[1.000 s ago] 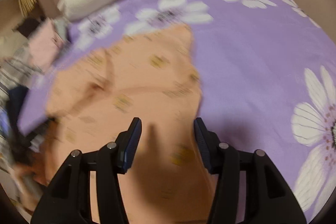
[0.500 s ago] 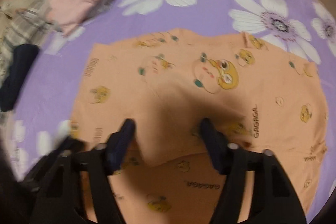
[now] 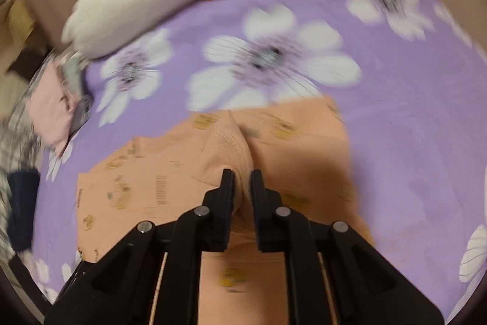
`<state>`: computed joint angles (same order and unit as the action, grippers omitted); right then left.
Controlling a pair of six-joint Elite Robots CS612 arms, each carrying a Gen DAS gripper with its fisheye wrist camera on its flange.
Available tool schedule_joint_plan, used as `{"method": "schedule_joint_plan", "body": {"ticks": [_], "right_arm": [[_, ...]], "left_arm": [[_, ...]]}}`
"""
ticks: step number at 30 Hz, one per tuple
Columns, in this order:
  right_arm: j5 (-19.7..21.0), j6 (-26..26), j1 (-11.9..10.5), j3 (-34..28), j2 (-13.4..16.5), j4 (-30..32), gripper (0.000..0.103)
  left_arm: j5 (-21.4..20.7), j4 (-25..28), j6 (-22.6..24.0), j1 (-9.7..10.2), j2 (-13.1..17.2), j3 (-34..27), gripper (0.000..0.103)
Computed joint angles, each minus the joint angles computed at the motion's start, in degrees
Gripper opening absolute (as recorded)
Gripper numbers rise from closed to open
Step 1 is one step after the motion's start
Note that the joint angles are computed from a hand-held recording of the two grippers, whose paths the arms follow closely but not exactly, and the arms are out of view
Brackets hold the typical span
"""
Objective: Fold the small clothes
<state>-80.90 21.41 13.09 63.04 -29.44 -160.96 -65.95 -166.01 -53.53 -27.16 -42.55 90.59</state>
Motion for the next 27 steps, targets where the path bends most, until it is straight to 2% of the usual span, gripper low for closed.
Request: {"method": "schedule_joint_plan", "body": {"ticks": [1,4,6,9,11,12,14,16,17,19,21,22,23,24,25,26,27], "right_arm": [[2.28,2.04,-0.8,0.63,0.18,-0.07,0.011],[3.99,6.39,-1.84,1.97,0.21,-0.59,0.013],[8.75,8.14,-2.6,2.77,-0.08,-1.48,0.021],[14.34,8.52,-2.99,3.01,0.02,-3.66,0.035],[15.42,7.01,-2.82,2.96,-0.08,-2.0,0.057],[14.8,7.94,-2.6,3.31,-0.26,-1.64,0.059],[15.15,9.48,-2.61,4.65,-0.5,-4.91,0.058],[14.15,7.53,-2.04,5.43,-1.02,-6.26,0.062],[10.72,3.67,-1.15,4.99,-1.47,-3.87,0.069],[-0.36,-4.09,1.23,2.92,-1.66,0.98,0.076],[-11.77,-9.9,3.76,1.53,-0.74,-1.68,0.072],[-16.69,-13.33,4.87,-0.18,0.3,-1.17,0.057],[-19.45,-15.95,5.47,-2.12,1.28,1.74,0.025],[-20.36,-16.28,5.7,-3.86,2.38,4.73,0.006],[-18.88,-14.21,5.26,-4.17,2.54,5.32,0.008],[-15.32,-9.74,4.3,-2.91,2.0,3.51,0.008],[-9.73,-3.93,2.83,-0.48,1.16,-0.7,0.008]], "left_arm": [[0.52,0.62,0.3,-0.11,0.04,-0.21,0.025],[0.14,-0.14,-0.15,0.06,0.04,0.0,0.025],[-0.78,-1.63,-0.42,0.32,0.06,0.36,0.025],[-0.96,-2.23,-0.39,0.37,0.1,0.48,0.025],[-0.15,-1.49,-0.09,0.18,0.15,0.24,0.025],[0.11,-1.14,-0.1,0.11,0.16,0.15,0.025],[0.85,-0.22,-0.09,-0.05,0.23,-0.2,0.025],[1.5,0.48,-0.05,-0.19,0.32,-0.47,0.025],[1.73,0.68,0.05,-0.24,0.34,-0.54,0.025],[1.74,0.58,0.19,-0.21,0.35,-0.52,0.025],[1.37,0.05,0.09,-0.1,0.34,-0.36,0.025],[1.21,-0.27,0.05,-0.06,0.33,-0.26,0.025],[1.11,-0.49,-0.04,-0.06,0.3,-0.12,0.025],[0.99,-0.64,-0.07,-0.04,0.28,-0.06,0.025],[0.88,-0.77,-0.12,-0.02,0.26,0.0,0.025],[0.83,-0.83,-0.03,0.0,0.27,-0.01,0.025],[0.86,-0.75,-0.05,-0.03,0.27,-0.02,0.025]]}}
